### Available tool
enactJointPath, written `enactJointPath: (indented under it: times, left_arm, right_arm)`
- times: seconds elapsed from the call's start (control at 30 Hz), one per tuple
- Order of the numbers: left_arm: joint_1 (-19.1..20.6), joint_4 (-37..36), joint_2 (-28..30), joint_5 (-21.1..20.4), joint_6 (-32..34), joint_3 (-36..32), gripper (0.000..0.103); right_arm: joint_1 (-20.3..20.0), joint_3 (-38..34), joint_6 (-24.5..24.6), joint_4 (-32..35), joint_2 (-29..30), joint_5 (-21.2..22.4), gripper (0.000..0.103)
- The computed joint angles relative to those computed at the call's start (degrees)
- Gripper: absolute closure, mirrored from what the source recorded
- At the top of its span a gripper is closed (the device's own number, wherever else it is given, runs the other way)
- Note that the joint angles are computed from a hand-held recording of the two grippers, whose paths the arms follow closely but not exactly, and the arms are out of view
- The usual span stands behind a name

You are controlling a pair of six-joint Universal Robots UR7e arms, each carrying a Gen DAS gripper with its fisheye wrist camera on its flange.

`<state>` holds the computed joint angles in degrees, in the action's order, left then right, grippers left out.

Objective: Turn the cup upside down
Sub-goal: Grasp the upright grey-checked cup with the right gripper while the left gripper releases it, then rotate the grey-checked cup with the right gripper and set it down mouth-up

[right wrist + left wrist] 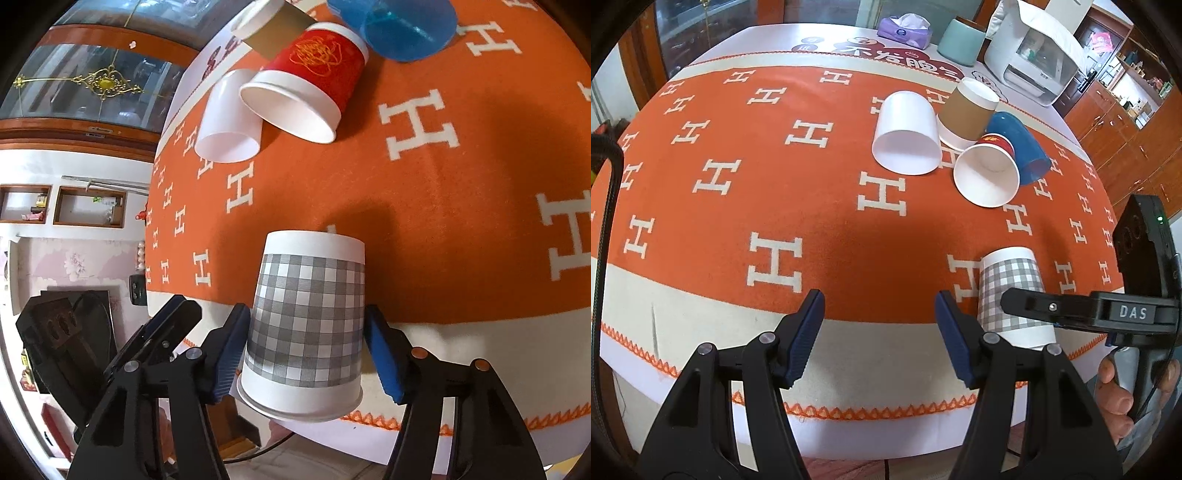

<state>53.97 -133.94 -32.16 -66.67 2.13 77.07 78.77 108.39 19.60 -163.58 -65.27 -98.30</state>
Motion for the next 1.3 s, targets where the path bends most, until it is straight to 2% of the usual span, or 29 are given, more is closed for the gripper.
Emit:
enactJointPath:
  times: [0.1, 0.23, 0.37, 0.43, 0.5, 0.6, 0.7, 0.77, 0.83, 1.0, 1.07, 1.3]
  left_arm:
    - [-0.12, -1.10, 0.12, -0.21, 0.24, 0.43, 0.044]
    - [0.05, -3.38, 0.12, -1.77, -1.24, 1.06, 0.044]
    - [-0.34, -7.74, 0.22, -0.68, -0.85, 2.64, 0.044]
    - [-0.66, -9.64, 0.34, 0.46, -0.09, 3.43, 0.044]
    - [-0.90, -10.90, 0.41, 1.00, 0.55, 4.06, 0.044]
    - [-1.09, -11.80, 0.51, 0.90, 0.93, 4.63, 0.044]
    - [-1.18, -12.82, 0.42, 1.13, 1.31, 5.28, 0.044]
    - [-1.32, -13.98, 0.26, 1.49, 1.85, 5.93, 0.044]
    - [-1.35, -15.18, 0.00, 1.73, 2.35, 6.62, 0.044]
    - [-1.27, -16.49, -0.49, 1.96, 2.81, 7.63, 0.044]
    - [-1.33, -16.52, -0.60, 2.33, 2.68, 7.84, 0.044]
    - [-1.94, -18.60, -1.55, 3.38, 4.04, 10.08, 0.044]
  right_arm:
    - [1.09, 1.31, -2.06, -3.17, -0.44, -1.91, 0.041]
    - [3.64, 1.52, -6.50, -10.21, 1.49, -7.90, 0.041]
    - [6.58, 1.85, -14.76, -23.81, 6.24, -15.75, 0.041]
    - [8.53, 0.85, -20.16, -32.33, 10.07, -21.72, 0.041]
    - [9.53, -0.40, -24.72, -39.03, 13.18, -24.53, 0.041]
    - [9.77, -0.57, -29.64, -45.25, 15.45, -23.63, 0.041]
    - [10.66, -1.51, -33.70, -47.88, 17.93, -24.35, 0.041]
    - [10.18, 1.89, -36.96, -52.91, 17.51, -23.92, 0.041]
    - [10.94, 1.63, -40.35, -55.56, 19.18, -24.82, 0.041]
    - [10.85, 6.63, -46.83, -62.69, 19.15, -24.97, 0.040]
    - [10.93, 7.95, -47.12, -63.95, 19.20, -24.91, 0.040]
    - [9.90, 10.97, -44.21, -60.78, 17.30, -24.28, 0.037]
